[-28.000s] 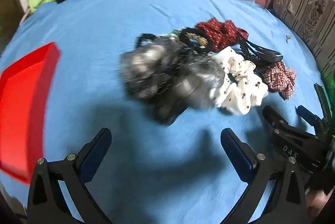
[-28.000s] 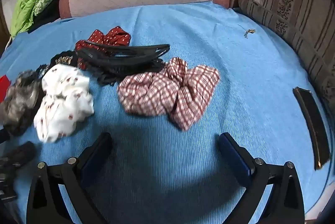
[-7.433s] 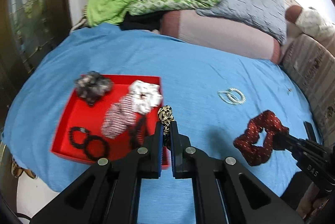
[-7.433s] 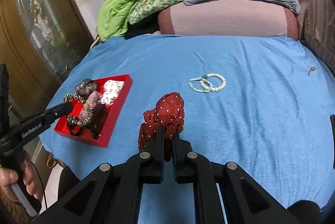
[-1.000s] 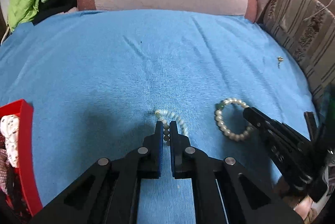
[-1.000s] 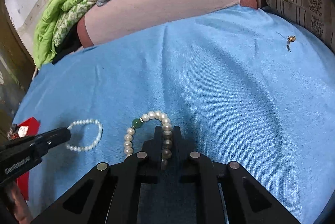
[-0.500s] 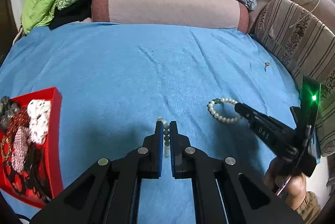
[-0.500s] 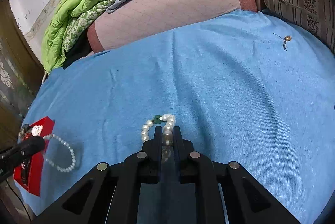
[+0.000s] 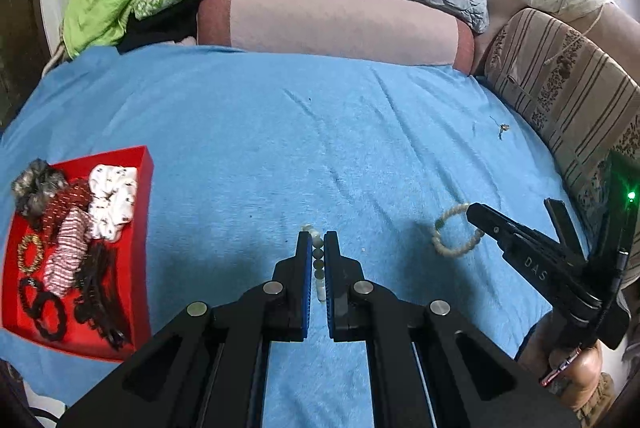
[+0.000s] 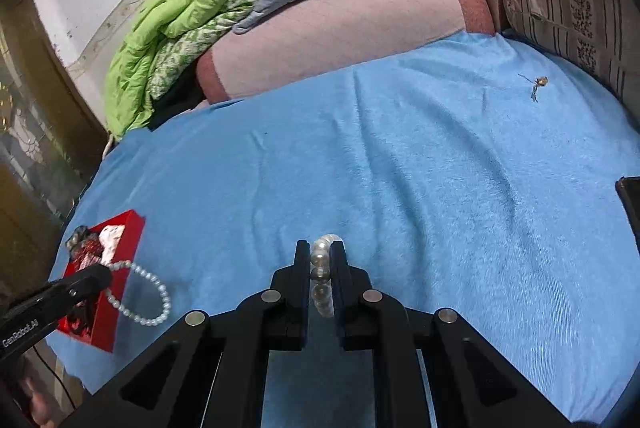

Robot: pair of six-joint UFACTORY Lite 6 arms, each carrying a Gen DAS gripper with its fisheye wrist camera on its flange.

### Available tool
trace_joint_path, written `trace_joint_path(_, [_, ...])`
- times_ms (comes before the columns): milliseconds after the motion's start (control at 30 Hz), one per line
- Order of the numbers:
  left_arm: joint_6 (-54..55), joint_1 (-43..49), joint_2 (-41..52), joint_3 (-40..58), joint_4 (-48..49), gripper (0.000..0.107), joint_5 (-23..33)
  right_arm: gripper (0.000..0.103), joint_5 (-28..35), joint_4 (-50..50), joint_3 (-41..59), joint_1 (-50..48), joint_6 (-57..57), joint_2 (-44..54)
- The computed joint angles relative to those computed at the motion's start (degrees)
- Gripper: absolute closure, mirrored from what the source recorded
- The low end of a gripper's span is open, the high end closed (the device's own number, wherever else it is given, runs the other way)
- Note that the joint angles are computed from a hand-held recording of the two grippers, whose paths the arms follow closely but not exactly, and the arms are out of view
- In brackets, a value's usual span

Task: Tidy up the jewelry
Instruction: 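Carry the small pearl bracelet toward the tray with left tool while right tool carries its bracelet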

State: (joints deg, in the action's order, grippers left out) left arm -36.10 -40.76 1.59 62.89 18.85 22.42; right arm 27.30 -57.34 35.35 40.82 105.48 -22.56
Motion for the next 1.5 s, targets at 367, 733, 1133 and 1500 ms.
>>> trace_joint_path(367, [-5.01, -0.91, -8.89, -7.02, 5.82, 0.102, 1.0, 0.092, 12.57, 1.32, 6.86, 13.88, 0.15, 2.28])
trace_joint_path(733, [-4.26, -0.04, -16.19, -11.19, 5.49, 0.102, 3.61, 0.092, 18.25, 4.13, 14.57, 20.31, -2.82, 6.97])
trace_joint_path(1133, [1.71, 4.54, -24.6, -12.49, 1.78, 0.102, 7.27, 0.092, 22.2, 6.61, 25.34, 25.42, -7.39, 15.11])
trace_joint_path(1500, [6.27, 12.47, -27.3, -13.46, 0.07, 0.102, 9.62, 0.092, 21.63, 8.79, 34.78, 27.29, -12.38, 23.49])
